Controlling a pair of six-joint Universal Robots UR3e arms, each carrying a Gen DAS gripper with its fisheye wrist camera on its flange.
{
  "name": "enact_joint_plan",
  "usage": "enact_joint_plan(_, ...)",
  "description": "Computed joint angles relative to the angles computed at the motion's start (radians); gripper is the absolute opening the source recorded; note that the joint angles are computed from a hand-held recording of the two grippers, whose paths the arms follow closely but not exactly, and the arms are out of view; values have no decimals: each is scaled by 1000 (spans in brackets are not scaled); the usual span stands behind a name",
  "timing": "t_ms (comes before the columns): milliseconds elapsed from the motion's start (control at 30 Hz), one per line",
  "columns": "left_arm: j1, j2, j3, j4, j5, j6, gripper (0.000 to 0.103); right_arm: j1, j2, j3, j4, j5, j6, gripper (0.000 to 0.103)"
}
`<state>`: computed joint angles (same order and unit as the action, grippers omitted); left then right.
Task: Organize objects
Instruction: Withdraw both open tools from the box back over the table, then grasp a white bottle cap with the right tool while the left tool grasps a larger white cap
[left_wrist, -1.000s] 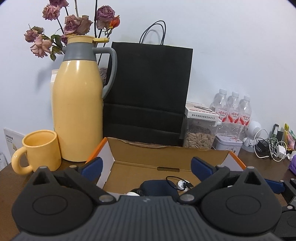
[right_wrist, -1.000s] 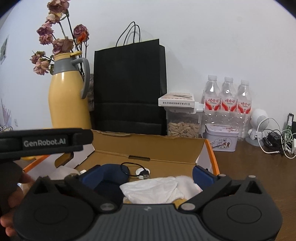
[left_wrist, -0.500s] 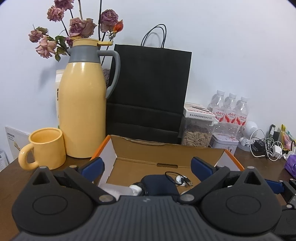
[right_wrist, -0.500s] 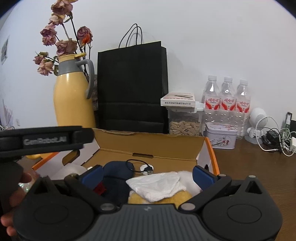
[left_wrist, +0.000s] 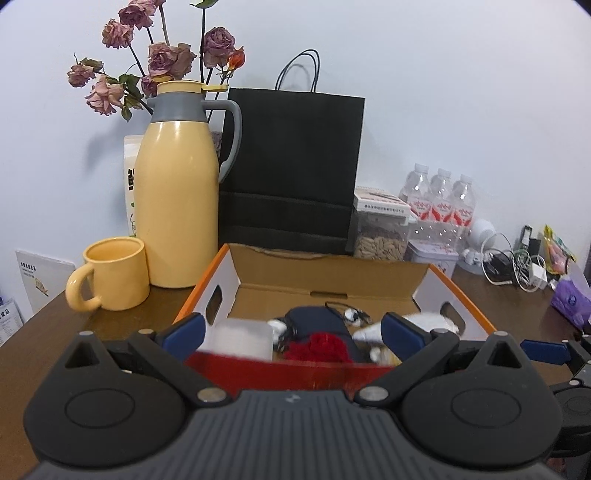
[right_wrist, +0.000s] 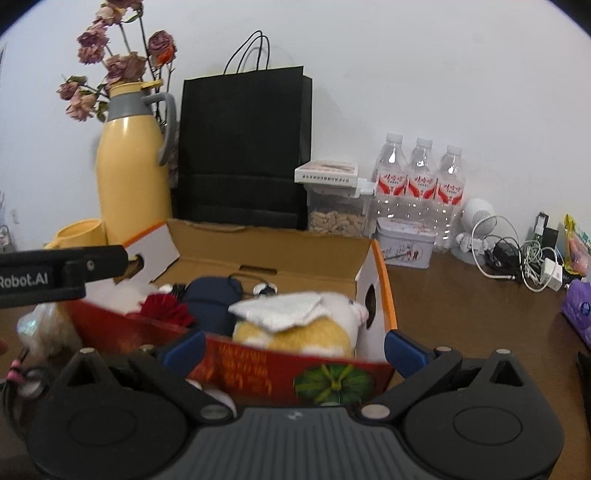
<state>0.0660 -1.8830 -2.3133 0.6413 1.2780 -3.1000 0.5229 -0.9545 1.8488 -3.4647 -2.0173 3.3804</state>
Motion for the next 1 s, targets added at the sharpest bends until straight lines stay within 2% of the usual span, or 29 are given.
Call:
enact_joint_plan(333,68,55,-213,85,-65,88,103,6,-92,289,-142,37,25,103)
enact_joint_plan(600,68,-20,-222,122,-55,105,103,-38,-90,396,-217,40,44,102)
enact_joint_plan(700,73,-46,-219,133,-67,111,103,-67,-62,378,-244,77,24,94)
enact_joint_plan(800,83,-61,-219,133,-85,119,103,-83,-30,321,-214,86,14,81)
enact_joint_plan(867,90,-67,-220,131,-98,125,103,-96,-12,290,-206,107,12,65)
enact_joint_plan(1000,98,-69,-222,124,-118,136,103,-110,16,234,-179,127,11,54)
